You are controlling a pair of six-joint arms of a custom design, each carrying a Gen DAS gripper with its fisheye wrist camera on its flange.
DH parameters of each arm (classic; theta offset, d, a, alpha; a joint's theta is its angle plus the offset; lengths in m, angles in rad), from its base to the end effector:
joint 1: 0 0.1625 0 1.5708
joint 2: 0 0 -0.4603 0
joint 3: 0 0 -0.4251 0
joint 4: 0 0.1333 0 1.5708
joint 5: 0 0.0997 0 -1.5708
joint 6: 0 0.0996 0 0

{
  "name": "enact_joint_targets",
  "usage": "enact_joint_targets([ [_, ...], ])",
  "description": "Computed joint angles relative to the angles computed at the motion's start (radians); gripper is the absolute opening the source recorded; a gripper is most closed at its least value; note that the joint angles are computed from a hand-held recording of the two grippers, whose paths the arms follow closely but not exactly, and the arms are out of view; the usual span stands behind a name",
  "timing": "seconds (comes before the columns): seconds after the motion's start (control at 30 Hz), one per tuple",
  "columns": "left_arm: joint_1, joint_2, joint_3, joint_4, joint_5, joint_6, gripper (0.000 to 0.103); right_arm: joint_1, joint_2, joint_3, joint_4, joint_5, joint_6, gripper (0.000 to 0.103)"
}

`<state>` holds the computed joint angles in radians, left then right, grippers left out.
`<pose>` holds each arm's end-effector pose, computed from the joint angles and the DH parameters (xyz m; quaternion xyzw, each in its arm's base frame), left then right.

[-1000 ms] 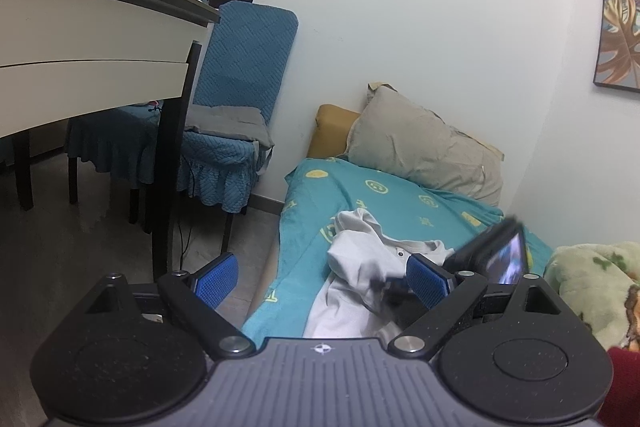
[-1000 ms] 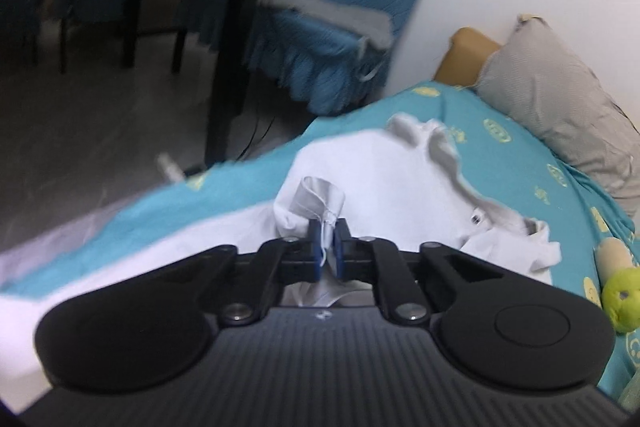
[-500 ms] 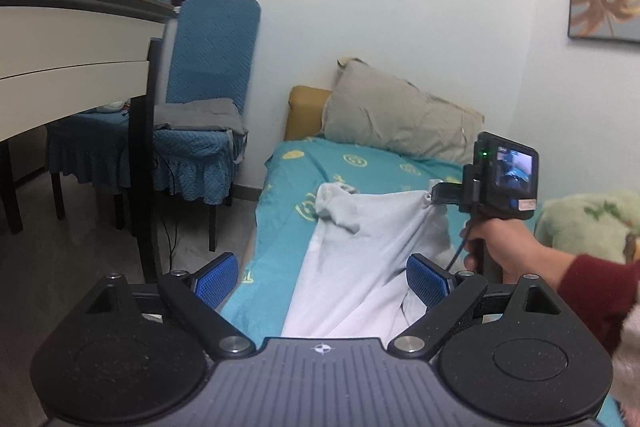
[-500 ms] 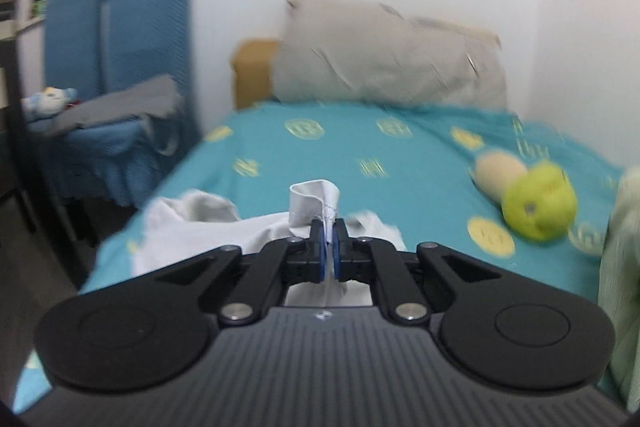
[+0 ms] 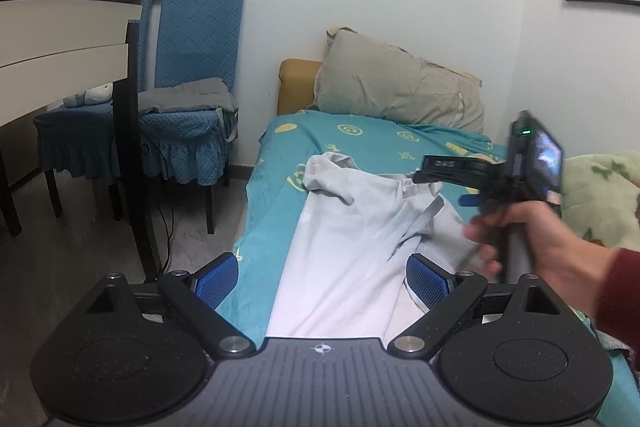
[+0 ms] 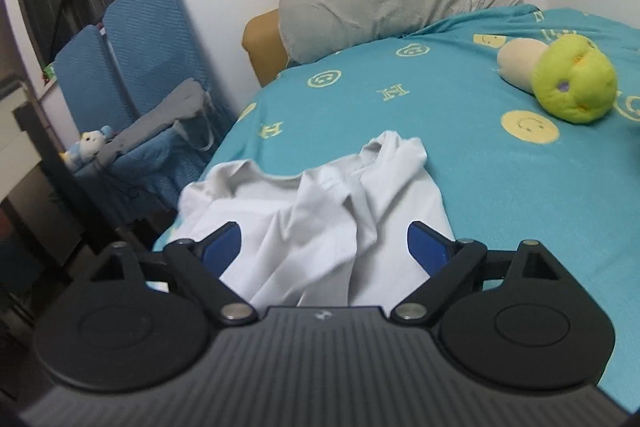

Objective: Fold clothes

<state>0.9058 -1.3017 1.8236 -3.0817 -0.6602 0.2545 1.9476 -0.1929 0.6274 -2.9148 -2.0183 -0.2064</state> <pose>-0.2014 -0.6004 0.4440 0.1638 0.8011 -0.4962 0.2921 0.4406 -0.8683 0.0953 0.1585 -0.8670 0.4437 0.1622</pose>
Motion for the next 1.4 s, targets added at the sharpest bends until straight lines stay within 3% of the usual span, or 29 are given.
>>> enact_joint_targets([
  [0.23, -0.02, -0.034, 0.034, 0.012, -0.019, -0.057, 0.093, 0.078, -0.288, 0.473, -0.176, -0.007, 0.004, 0.091],
  [0.47, -0.049, -0.086, 0.06, 0.154, -0.014, -0.194, 0.093, 0.195, -0.553, 0.891, -0.295, -0.056, 0.017, 0.091],
  [0.6, -0.071, -0.143, 0.058, 0.368, 0.005, -0.35, 0.092, 0.226, -0.636, 1.037, -0.355, -0.051, 0.043, 0.091],
  [0.8, -0.067, -0.256, 0.006, 0.664, -0.015, -0.459, 0.091, 0.203, -0.674, 1.113, -0.366, -0.042, 0.112, 0.091],
  [0.87, -0.026, -0.295, -0.028, 0.774, -0.068, -0.518, 0.091, 0.193, -0.67, 1.108, -0.361, -0.032, 0.127, 0.091],
  [1.0, 0.097, -0.352, -0.046, 0.836, -0.187, -0.565, 0.092, 0.177, -0.653, 1.085, -0.337, -0.015, 0.165, 0.091],
  [1.13, 0.296, -0.379, -0.034, 0.813, -0.447, -0.623, 0.091, 0.17, -0.637, 1.066, -0.288, -0.016, 0.187, 0.091],
  [1.3, 0.531, -0.374, 0.013, 0.752, -0.745, -0.601, 0.09, 0.17, -0.622, 1.042, -0.227, -0.036, 0.2, 0.091],
  [1.4, 0.633, -0.368, 0.047, 0.712, -0.906, -0.594, 0.088, 0.168, -0.614, 1.03, -0.201, -0.041, 0.215, 0.091],
])
